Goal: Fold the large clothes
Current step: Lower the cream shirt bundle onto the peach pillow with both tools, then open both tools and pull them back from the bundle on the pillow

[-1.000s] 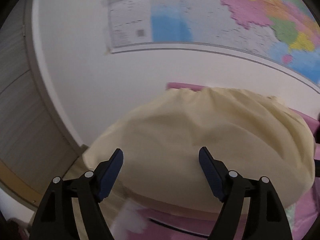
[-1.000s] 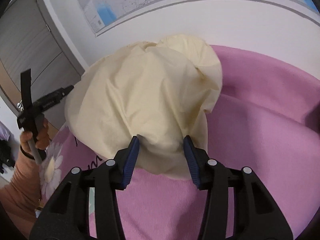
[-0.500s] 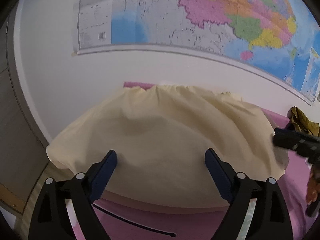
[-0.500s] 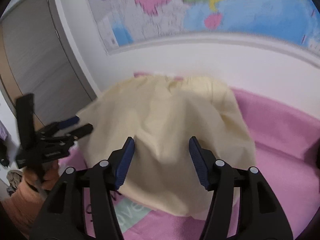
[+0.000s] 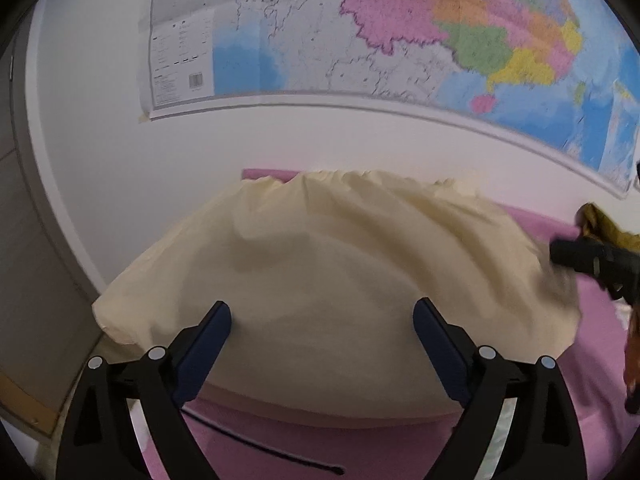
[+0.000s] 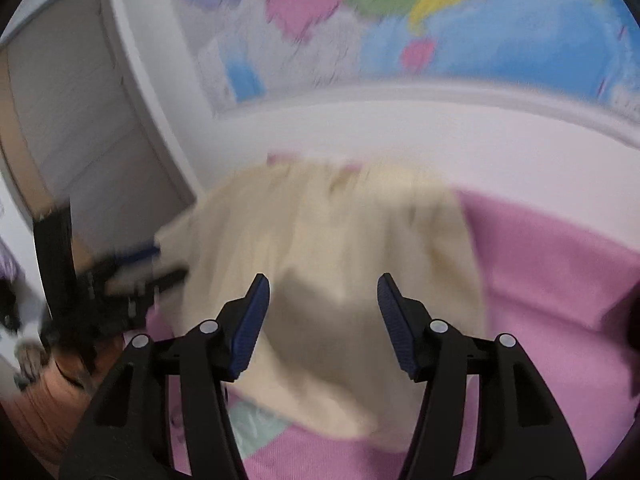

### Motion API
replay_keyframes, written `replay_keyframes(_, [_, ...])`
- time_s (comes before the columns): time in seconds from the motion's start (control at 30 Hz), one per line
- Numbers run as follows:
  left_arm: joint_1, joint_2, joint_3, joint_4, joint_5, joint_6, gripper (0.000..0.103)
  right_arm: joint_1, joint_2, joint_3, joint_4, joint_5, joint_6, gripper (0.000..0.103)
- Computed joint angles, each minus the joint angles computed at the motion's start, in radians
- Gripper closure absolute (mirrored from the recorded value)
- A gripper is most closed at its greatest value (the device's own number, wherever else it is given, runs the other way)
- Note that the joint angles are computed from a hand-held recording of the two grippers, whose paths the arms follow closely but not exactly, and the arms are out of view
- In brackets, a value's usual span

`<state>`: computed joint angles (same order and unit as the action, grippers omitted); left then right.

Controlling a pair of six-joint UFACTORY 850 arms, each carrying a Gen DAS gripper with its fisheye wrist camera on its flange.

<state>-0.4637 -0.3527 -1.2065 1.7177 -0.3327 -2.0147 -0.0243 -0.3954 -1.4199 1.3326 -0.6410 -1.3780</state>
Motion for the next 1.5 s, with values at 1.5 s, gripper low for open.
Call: replay_keyframes(1.5, [0.065,-0.027,-0.038,-0.228,0.078,0.248,0.018,-0.019,0.04,0.149,-0.029,-0.016,-0.035,0.042])
